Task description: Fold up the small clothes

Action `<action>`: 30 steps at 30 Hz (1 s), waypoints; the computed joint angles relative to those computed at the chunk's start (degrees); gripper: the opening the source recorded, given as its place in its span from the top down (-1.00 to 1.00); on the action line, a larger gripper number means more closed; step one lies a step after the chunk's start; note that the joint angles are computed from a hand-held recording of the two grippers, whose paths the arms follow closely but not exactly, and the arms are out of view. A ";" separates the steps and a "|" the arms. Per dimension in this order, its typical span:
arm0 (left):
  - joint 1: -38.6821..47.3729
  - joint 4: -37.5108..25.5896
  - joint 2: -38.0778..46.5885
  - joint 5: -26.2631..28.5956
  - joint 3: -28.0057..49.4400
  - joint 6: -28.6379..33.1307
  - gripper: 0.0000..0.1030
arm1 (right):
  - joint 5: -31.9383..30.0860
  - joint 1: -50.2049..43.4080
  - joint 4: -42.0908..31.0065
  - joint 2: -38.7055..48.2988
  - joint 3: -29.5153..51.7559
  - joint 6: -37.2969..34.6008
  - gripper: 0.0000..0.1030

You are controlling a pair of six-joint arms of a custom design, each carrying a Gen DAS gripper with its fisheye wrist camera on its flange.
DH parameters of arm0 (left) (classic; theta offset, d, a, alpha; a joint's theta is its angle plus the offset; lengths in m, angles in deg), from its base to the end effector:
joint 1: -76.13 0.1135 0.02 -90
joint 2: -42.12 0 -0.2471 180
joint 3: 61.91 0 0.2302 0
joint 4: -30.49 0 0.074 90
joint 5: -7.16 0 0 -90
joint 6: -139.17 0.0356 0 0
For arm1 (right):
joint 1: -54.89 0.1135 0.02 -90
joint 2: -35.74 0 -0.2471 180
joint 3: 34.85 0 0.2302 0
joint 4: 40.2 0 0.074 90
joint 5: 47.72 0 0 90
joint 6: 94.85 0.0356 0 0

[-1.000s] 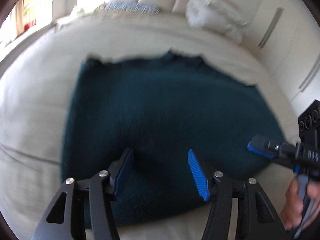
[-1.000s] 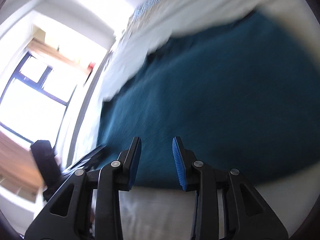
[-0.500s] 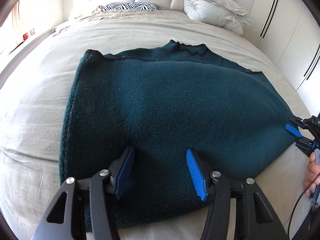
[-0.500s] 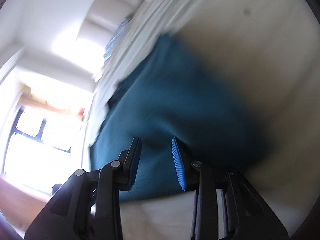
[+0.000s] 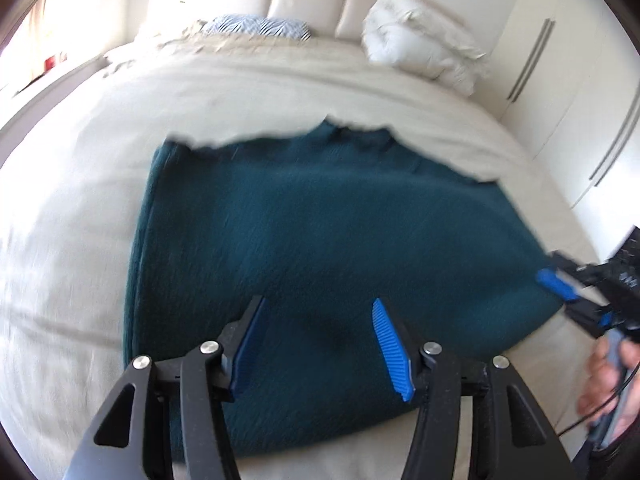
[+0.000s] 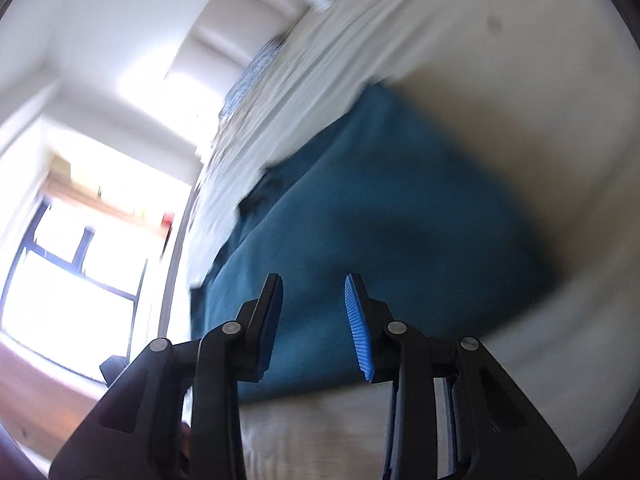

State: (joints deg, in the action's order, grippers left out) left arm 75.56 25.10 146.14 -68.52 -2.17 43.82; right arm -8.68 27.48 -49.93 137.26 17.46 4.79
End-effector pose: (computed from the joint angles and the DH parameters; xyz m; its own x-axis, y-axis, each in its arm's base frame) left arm 0.3148 -0.0119 0.1098 -0.7748 -0.0826 -0.6268 0.0979 0.9638 -0.2481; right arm 0.2520 -0.0995 0.0987 -0.7607 0.5133 -0.3972 0.0625 0.6671 0.7423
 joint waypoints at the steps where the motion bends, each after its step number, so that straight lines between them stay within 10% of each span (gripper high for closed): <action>1: -0.28 -1.19 0.64 -0.25 1.91 0.58 -0.12 | 1.44 4.40 1.51 0.41 0.84 1.95 0.39; 12: 6.45 -6.88 20.06 -0.35 24.84 1.10 -0.11 | 5.94 22.17 4.88 14.58 18.94 14.55 0.39; 26: 15.36 1.50 22.23 19.08 21.35 -3.85 -0.10 | 0.90 0.57 9.07 26.59 28.28 20.84 0.39; 30: 20.14 9.63 14.30 18.37 11.05 -10.03 -0.49 | -0.05 -5.45 9.78 22.24 22.39 19.49 0.04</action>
State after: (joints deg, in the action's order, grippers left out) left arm 95.70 34.73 160.43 -50.15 8.88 33.79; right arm -8.72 22.03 -40.15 159.49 39.84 24.28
